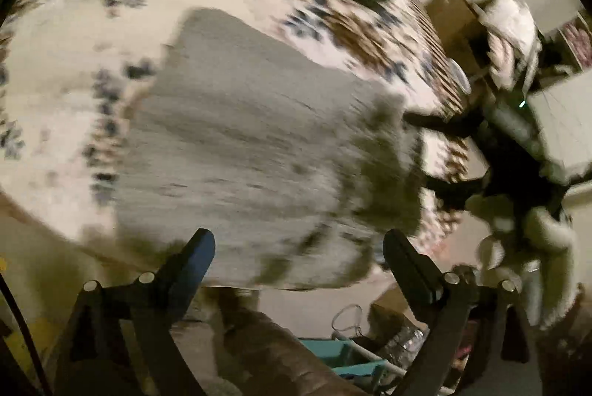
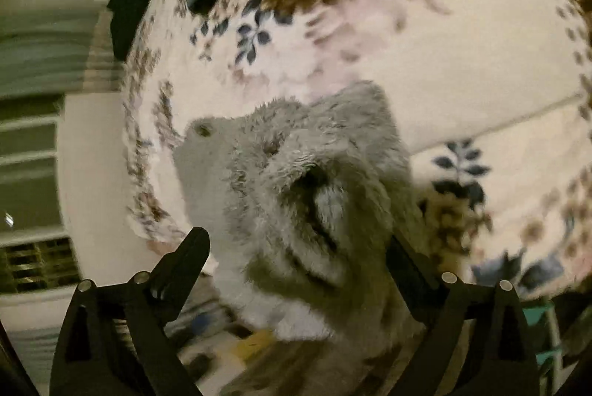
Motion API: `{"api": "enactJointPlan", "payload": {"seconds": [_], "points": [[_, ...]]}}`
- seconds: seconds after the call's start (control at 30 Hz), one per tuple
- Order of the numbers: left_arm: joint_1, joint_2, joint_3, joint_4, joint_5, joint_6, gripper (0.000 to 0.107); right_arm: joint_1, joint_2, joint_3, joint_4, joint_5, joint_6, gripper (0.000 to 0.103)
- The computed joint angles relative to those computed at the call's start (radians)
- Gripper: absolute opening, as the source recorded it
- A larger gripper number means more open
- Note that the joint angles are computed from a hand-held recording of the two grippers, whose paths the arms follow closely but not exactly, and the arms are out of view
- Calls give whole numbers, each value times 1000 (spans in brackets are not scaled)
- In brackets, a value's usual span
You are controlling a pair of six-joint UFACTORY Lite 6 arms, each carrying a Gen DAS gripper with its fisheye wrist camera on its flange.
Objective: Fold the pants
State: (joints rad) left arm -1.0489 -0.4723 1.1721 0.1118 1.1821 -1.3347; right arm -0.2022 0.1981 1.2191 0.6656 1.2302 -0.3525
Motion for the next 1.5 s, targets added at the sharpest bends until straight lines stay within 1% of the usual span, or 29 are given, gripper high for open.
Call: {"api": "enactJointPlan", "payload": {"seconds": [0.07, 0.1, 0.13, 0.17, 0.23, 0.33, 0.4, 0.43, 0.47, 0.53, 0.6, 0.67, 0.73, 0.8, 0.83, 0.87, 0.9, 0.93, 0.97, 1.03, 1.13, 1.2, 1.23, 1.27, 1.3, 1.33, 1.4, 1.47, 1.5], "points": [[72, -69, -42, -8, 47, 30, 93, 108, 64, 7, -103, -62, 72, 95], [144, -95, -68, -23, 56, 79, 93, 135, 80, -1, -123, -82, 85, 87], [221, -122, -88, -48, 76, 136, 93, 146, 67, -19, -133, -109, 91, 43], [319, -144, -104, -85, 87, 220, 93, 139, 34, -28, -154, -119, 111, 34], [459, -160, -112, -122, 104, 337, 93, 100, -19, -7, -190, -100, 134, 33], [659, -174, -114, -192, 105, 535, 93, -50, -31, 109, -249, -22, 150, 35], [729, -139, -123, -228, 67, 627, 93, -105, 62, 192, -279, 23, 124, 60], [748, -115, -129, -244, 43, 658, 93, -125, 139, 242, -297, 63, 127, 90], [774, -83, -129, -266, 19, 703, 93, -161, 188, 260, -295, 94, 138, 95], [802, -19, -115, -302, -25, 772, 93, -254, 170, 233, -237, 92, 144, 95], [814, 76, -67, -320, -69, 840, 93, -323, 80, 161, -201, 96, 139, 95], [821, 157, -19, -327, -95, 893, 93, -390, -55, 19, -120, 109, 155, 95], [832, 217, 7, -359, -124, 953, 93, -393, -95, -95, -34, 132, 150, 95], [822, 283, 36, -356, -136, 980, 93, -333, -98, -192, -13, 74, 178, 95], [816, 302, 42, -353, -143, 990, 93, -301, -94, -235, -2, 32, 181, 90], [805, 321, 49, -336, -144, 989, 93, -263, -90, -289, 14, -35, 187, 58], [797, 332, 50, -326, -148, 989, 93, -233, -103, -318, 3, -72, 203, 32], [795, 337, 46, -329, -151, 998, 93, -199, -122, -336, -30, -97, 229, 16], [793, 341, 44, -325, -149, 998, 93, -182, -179, -355, -55, -107, 258, 15], [798, 332, 21, -338, -150, 1011, 93, -193, -306, -368, -105, -57, 306, 14], [802, 324, -4, -356, -150, 1021, 93, -276, -434, -383, -185, 86, 329, 14], [806, 320, -16, -370, -154, 1029, 93, -287, -427, -411, -264, 98, 318, 15], [809, 323, -14, -378, -154, 1035, 93, -310, -367, -402, -274, 90, 263, 23], [811, 330, -6, -381, -155, 1040, 93, -296, -292, -401, -257, 91, 211, 42], [813, 337, 5, -382, -154, 1044, 93, -295, -241, -383, -253, 104, 195, 50], [818, 348, 22, -386, -152, 1052, 93, -308, -224, -360, -234, 117, 186, 62], [833, 382, 68, -396, -153, 1076, 93, -351, -227, -287, -170, 135, 136, 66], [855, 441, 129, -420, -161, 1108, 93, -356, -187, -180, -130, 111, 110, 84], [869, 486, 166, -443, -169, 1134, 93, -363, -150, -140, -107, 92, 92, 85]]}}
